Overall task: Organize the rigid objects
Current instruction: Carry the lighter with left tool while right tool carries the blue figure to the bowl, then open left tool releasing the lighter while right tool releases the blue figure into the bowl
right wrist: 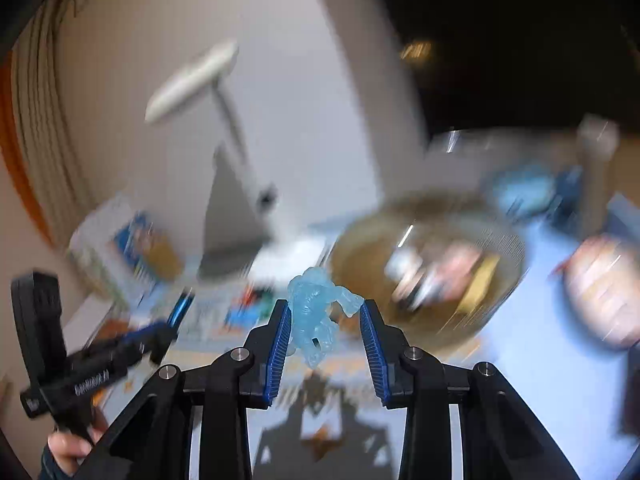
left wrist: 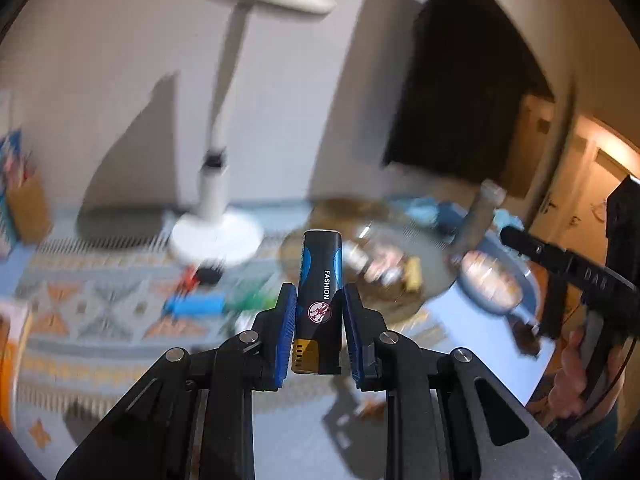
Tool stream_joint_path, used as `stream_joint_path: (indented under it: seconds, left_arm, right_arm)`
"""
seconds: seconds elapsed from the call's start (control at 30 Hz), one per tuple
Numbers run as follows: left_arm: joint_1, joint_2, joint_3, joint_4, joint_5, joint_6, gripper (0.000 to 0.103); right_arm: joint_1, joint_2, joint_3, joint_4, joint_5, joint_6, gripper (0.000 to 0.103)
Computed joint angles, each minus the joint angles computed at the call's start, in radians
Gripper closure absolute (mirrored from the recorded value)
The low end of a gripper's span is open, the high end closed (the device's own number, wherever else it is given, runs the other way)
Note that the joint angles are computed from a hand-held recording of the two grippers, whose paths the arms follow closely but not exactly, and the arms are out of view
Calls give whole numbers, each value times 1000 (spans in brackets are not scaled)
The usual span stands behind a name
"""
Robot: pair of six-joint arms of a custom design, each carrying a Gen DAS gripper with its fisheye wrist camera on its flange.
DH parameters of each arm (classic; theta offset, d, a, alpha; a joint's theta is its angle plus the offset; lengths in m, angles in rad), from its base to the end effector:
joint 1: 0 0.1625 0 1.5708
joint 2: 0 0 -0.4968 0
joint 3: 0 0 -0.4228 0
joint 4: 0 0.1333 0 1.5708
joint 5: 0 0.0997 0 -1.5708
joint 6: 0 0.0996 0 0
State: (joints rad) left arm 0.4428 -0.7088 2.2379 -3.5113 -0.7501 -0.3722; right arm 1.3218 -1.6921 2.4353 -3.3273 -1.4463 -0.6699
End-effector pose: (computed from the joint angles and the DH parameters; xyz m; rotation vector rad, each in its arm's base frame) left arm -0.3755 -0.4062 0.0411 0.7307 2.4722 -1.1534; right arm 0.0456 -0.4117 0.4019 0.6032 -2.4122 1.3048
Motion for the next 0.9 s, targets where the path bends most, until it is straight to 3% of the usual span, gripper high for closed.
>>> stream_joint_path:
  seconds: [0.13, 0.23, 0.4, 0.7, 0.73, 0.77, 0.8, 0.83, 0.87, 0.9]
  left_arm:
    - [23, 39, -140, -7, -44, 125, 83]
    - [59, 87, -245, 27, -94, 171, 83]
    - [120, 184, -371, 113, -140, 176, 83]
    - [189, 279, -481, 252, -188, 154, 82]
    - [190, 282, -490, 270, -184, 154, 77]
    - [188, 283, -498, 289, -166, 148, 59]
    - [185, 284, -503, 302, -147, 144, 49]
    - [181, 280, -500, 297, -133, 144, 30]
    - [176, 273, -482, 253, -133, 160, 21]
    - [172, 265, -464, 207, -140, 175, 21]
  right_arm:
    - [58, -5, -66, -87, -102, 17, 68]
    - [85, 47, -110, -170, -212, -8, 68]
    - [55, 166, -199, -143, -366, -20, 68]
    - [-23, 264, -286, -67, -405, 4, 68]
    - [-23, 273, -295, -58, -412, 5, 68]
    - [-21, 284, -306, -54, -418, 6, 67]
    - [-17, 295, -311, -78, -428, 0, 66]
    - [-14, 299, -311, -100, -434, -7, 58]
    - [-13, 299, -309, -122, -431, -13, 45]
    - [-18, 289, -299, -152, -403, -15, 40]
